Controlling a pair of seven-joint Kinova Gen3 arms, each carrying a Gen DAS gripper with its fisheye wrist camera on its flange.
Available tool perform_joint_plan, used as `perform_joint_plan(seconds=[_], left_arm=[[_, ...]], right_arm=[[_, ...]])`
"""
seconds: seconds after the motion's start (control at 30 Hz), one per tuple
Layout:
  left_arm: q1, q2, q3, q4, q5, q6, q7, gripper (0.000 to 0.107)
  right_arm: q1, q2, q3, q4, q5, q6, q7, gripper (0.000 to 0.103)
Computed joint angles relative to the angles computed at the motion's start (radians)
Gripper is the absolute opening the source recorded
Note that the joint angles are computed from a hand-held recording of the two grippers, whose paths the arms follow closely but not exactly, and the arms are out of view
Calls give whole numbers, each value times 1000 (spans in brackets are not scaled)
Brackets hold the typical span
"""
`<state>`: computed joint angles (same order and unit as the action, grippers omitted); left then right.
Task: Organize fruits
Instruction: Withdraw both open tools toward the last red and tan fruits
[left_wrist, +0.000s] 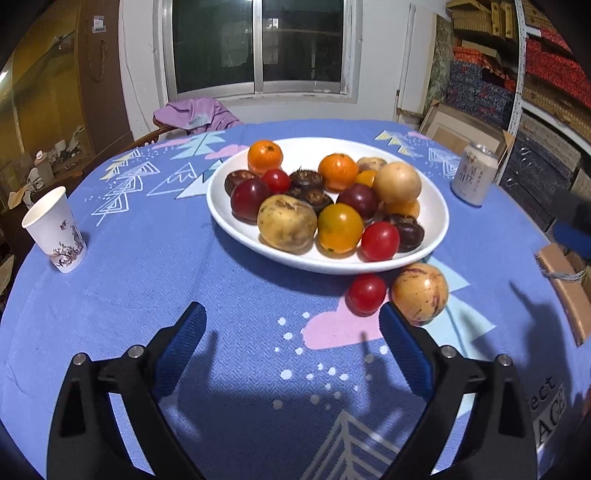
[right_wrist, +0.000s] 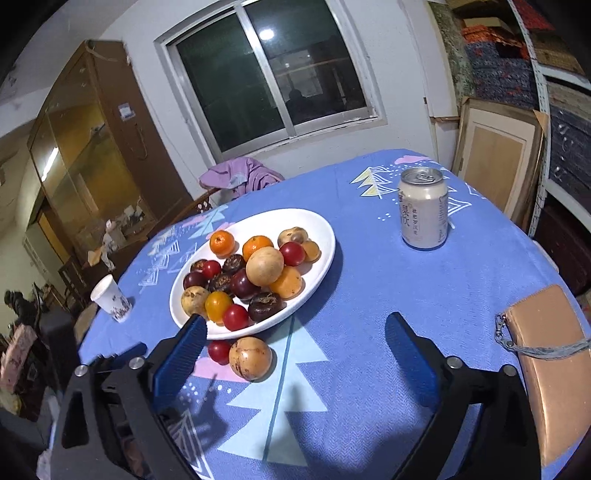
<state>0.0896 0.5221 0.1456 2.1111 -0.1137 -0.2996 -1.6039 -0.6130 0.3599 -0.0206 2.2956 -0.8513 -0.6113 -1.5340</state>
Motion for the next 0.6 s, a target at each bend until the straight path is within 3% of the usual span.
perform_joint_plan(seconds=[0.07,0.17,0.6], left_arm=[[-20,15,25,-33,-25,52,17,93],[-69,24,79,-43,-43,59,31,93],[77,63,-28,-166,41,175,-21,93]], right_arm=[[26,-6,-16,13,43,-2,-52,98],[37,-8,-16,16,69,8,-83,98],[17,-2,10,-1,49,42,-56,98]])
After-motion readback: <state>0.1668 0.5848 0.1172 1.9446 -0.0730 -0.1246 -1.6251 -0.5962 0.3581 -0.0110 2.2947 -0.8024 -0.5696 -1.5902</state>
